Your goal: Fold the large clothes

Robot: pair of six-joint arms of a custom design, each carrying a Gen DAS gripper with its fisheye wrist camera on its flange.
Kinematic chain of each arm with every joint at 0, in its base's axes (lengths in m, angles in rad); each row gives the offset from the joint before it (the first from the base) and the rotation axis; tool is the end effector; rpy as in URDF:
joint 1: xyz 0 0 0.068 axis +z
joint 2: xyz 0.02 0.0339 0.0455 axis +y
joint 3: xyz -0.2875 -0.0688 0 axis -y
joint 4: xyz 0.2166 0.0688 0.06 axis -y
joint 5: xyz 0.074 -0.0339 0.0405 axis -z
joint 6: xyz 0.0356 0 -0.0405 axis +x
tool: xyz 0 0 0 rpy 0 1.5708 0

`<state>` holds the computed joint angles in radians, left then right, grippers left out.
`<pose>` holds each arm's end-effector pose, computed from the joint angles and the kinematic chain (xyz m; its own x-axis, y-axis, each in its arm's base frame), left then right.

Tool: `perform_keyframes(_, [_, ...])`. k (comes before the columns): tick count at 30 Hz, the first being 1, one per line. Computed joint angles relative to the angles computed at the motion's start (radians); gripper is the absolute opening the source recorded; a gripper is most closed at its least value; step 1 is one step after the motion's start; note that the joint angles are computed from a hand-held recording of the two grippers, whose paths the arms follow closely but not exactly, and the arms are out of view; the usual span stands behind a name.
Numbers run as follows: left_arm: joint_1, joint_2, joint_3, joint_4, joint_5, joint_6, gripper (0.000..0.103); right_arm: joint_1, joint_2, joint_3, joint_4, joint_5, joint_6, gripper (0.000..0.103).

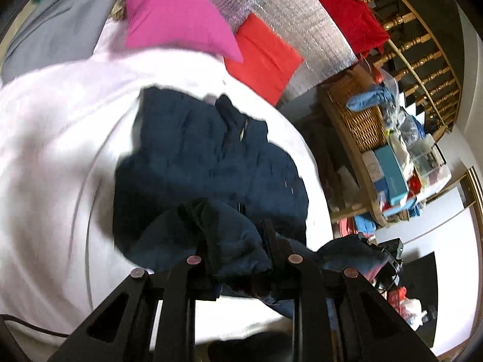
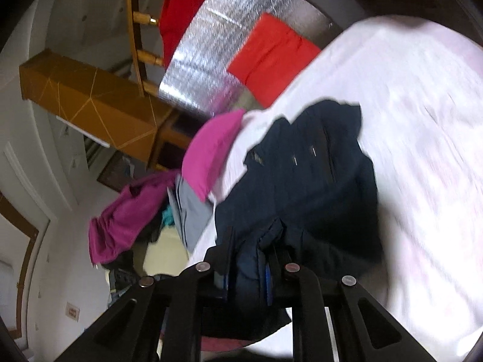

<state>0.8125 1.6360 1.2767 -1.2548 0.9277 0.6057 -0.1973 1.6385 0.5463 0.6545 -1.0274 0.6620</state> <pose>0.1984 0.1681 0.2851 -0.8263 -0.3758 -0.4196 0.0137 0.7313 -0.6819 0.2768 -0.0243 0.1965 -0.7328 0.4706 -0.4914 -0.2642 0.4687 0.8429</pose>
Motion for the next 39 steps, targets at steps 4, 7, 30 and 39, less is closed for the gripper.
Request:
perform_keyframes(4, [-0.157,0.081,0.111,0.244,-0.041,-0.300,0.023,0.090,0.134,0.250,-0.031,0.142,0.066,0.016])
perform_keyframes(7, [-0.247,0.181,0.204,0.401,-0.116,-0.477,0.023,0.139,0.266,0.457,-0.082,0.237,0.100,0.016])
perform_keyframes(30, [-0.349,0.876,0.913,0.462,-0.027,-0.834,0.055,0.189,1.050,1.526,-0.409,0.315,0.414,0.027])
perform_keyframes(39, [-0.287,0.482,0.275,1.073,-0.106,-1.144,0.087,0.153,0.764,0.997,-0.002,0.418,0.353,0.085])
